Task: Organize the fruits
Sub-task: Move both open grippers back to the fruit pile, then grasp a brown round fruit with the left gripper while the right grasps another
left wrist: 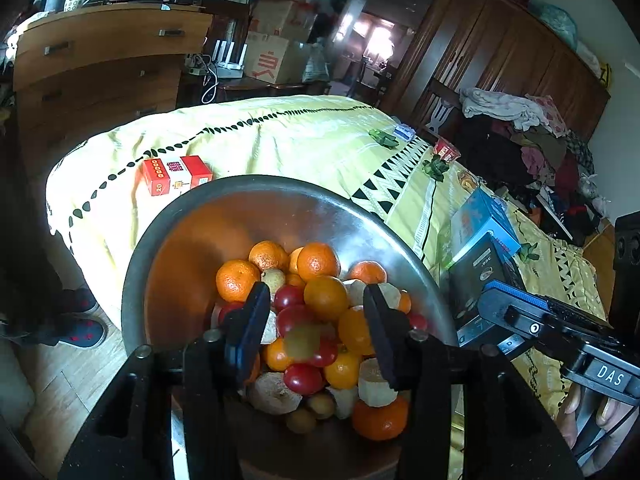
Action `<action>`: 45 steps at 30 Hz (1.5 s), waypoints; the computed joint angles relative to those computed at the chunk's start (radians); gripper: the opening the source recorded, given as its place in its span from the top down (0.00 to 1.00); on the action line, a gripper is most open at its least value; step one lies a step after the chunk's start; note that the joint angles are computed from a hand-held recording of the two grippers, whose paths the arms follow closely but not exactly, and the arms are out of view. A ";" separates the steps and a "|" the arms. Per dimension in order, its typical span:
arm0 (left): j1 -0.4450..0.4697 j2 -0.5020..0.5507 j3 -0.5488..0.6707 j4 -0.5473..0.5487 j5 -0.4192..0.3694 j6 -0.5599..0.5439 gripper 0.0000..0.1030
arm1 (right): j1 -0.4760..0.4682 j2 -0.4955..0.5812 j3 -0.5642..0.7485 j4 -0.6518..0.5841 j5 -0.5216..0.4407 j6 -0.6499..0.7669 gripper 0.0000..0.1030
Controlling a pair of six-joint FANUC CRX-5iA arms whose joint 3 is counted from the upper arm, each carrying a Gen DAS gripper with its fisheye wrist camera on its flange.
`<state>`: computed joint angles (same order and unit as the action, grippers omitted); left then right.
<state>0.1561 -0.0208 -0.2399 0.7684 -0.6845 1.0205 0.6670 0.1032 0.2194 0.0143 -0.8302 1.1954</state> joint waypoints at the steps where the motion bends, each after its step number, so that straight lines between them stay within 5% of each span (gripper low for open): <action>1: 0.000 0.001 0.003 -0.009 -0.003 0.008 0.51 | 0.001 -0.005 -0.007 0.003 0.009 -0.007 0.62; 9: -0.014 -0.010 0.013 -0.017 -0.009 0.011 0.50 | -0.003 -0.098 -0.114 0.036 0.093 -0.071 0.61; 13: -0.066 -0.017 0.015 0.041 -0.003 -0.054 0.50 | 0.006 -0.203 -0.258 0.150 0.147 -0.194 0.55; 21: -0.341 0.007 0.060 0.247 -0.037 -0.304 0.50 | -0.032 -0.445 -0.562 0.335 0.102 -0.506 0.55; 24: -0.447 0.079 0.134 0.229 -0.058 -0.293 0.50 | -0.071 -0.521 -0.631 0.342 0.047 -0.574 0.54; 32: -0.621 0.465 0.555 -0.048 -0.157 -0.017 0.52 | -0.196 -0.692 -0.756 0.299 -0.029 -0.623 0.53; 37: -0.671 0.719 0.868 -0.170 -0.275 0.098 0.68 | -0.323 -0.727 -0.771 0.205 -0.035 -0.547 0.53; 45: -0.726 1.070 1.431 -0.351 -0.509 0.271 0.71 | -0.522 -0.723 -0.764 0.038 -0.018 -0.376 0.53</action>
<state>-0.5697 1.0492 1.1912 0.4170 -1.1936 1.2910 0.1445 -0.6201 -0.5447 0.0523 -0.8484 0.8197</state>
